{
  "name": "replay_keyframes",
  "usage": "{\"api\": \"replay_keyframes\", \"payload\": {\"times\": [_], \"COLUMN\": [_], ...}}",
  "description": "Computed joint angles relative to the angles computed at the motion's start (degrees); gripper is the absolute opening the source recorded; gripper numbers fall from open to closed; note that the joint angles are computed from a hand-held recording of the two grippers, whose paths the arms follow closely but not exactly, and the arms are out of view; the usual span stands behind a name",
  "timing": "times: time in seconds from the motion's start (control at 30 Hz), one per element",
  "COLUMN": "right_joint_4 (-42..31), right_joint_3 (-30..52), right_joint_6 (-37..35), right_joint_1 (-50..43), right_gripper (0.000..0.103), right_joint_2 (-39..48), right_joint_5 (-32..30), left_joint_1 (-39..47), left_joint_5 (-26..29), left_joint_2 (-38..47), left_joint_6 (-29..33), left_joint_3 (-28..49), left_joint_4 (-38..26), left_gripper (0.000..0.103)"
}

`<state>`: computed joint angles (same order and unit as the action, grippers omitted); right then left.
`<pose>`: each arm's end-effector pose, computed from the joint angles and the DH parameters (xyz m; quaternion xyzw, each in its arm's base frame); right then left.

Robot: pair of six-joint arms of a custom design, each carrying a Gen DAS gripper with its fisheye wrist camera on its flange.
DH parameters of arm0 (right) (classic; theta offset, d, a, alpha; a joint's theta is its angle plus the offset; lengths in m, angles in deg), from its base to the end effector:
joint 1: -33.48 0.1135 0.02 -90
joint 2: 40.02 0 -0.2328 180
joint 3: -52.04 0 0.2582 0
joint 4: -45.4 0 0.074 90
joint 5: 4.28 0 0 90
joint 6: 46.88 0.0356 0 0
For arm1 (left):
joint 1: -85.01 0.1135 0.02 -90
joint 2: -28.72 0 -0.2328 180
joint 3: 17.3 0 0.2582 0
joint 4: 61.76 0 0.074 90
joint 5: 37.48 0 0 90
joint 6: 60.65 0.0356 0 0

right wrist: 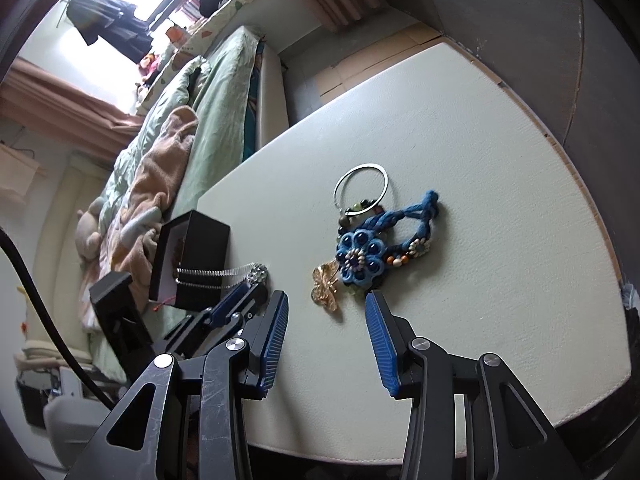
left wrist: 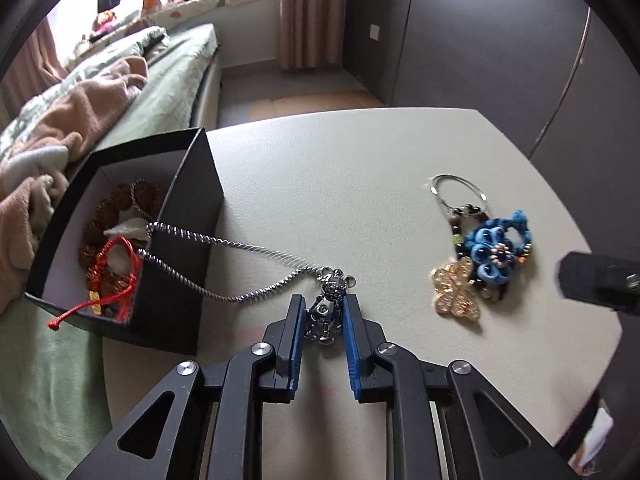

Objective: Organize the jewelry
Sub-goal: 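Move the left tool to the silver chain with robot pendant and grasp it, then drop the pendant chain in the box with left tool while right tool grasps butterfly brooch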

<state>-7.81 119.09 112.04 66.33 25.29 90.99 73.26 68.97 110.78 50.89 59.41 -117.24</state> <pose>0.2110 0.1323 0.2472 0.3064 0.8920 0.2283 0.2416 0.2893 -0.0705 0.2256 0.3089 0.9074 -0.1167 0.2601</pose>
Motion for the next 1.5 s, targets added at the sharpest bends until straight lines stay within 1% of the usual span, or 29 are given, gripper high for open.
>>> {"api": "replay_keyframes", "payload": {"times": [0.27,0.43,0.5,0.77,0.87,0.9,0.93,0.97,1.03,1.13,1.23,1.3,1.4,1.43,1.5], "right_joint_4": [4.79,5.07,3.59,-2.5,-4.73,-5.57,-7.2,-8.27,-8.02,-5.6,-3.8,-3.2,-1.43,-0.86,-0.01], "right_joint_3": [0.78,3.32,5.02,12.63,15.1,15.87,17.22,18.07,17.72,15.69,14.62,15.27,15.33,15.46,16.31], "right_joint_6": [0.17,-0.01,0.02,-1.76,-1.9,-1.94,-1.93,-1.9,-1.67,-1.38,-1.37,-1.57,-2.27,-2.47,-2.93], "right_joint_1": [0.05,-0.18,0.12,1.89,2.42,2.55,2.87,3.08,3.2,3.07,3.49,3.91,4.79,5.07,5.35], "right_gripper": [0.042,0.038,0.036,0.035,0.031,0.027,0.02,0.017,0.016,0.014,0.014,0.014,0.014,0.014,0.014], "right_joint_2": [6.86,11.98,14.18,21.31,23.36,23.99,25.09,25.82,25.39,23.33,21.67,21.51,20.03,19.68,19.78], "right_joint_5": [-2.83,-2.94,-1.91,3.74,6.34,6.94,8.0,8.74,8.99,8.35,8.28,8.72,9.53,9.86,10.37], "left_joint_1": [3.55,6.38,7.87,12.69,14.81,15.39,16.17,17.01,18.43,20.33,21.76,22.25,22.75,22.85,22.9], "left_joint_5": [6.22,10.7,12.99,20.11,22.34,22.98,23.91,24.9,26.56,28.66,29.74,30.06,30.02,29.97,30.05], "left_joint_2": [-1.2,-0.86,-0.15,3.29,5.87,6.68,7.63,8.48,10.07,12.0,13.15,14.13,14.64,14.8,16.09], "left_joint_6": [-0.1,-0.62,-1.26,-3.38,-3.96,-4.2,-4.49,-4.84,-5.39,-6.26,-6.77,-6.93,-6.88,-6.76,-6.4], "left_joint_3": [4.19,8.03,10.2,18.96,23.31,24.65,26.42,28.21,31.4,35.46,37.44,38.64,38.89,38.84,39.63], "left_joint_4": [-4.93,-7.66,-8.99,-12.11,-13.39,-13.64,-13.96,-14.15,-14.59,-15.24,-15.46,-15.88,-15.96,-16.06,-17.06], "left_gripper": [0.017,0.016,0.016,0.016,0.016,0.016,0.016,0.016,0.016,0.016,0.016,0.016,0.016,0.008,0.008]}}
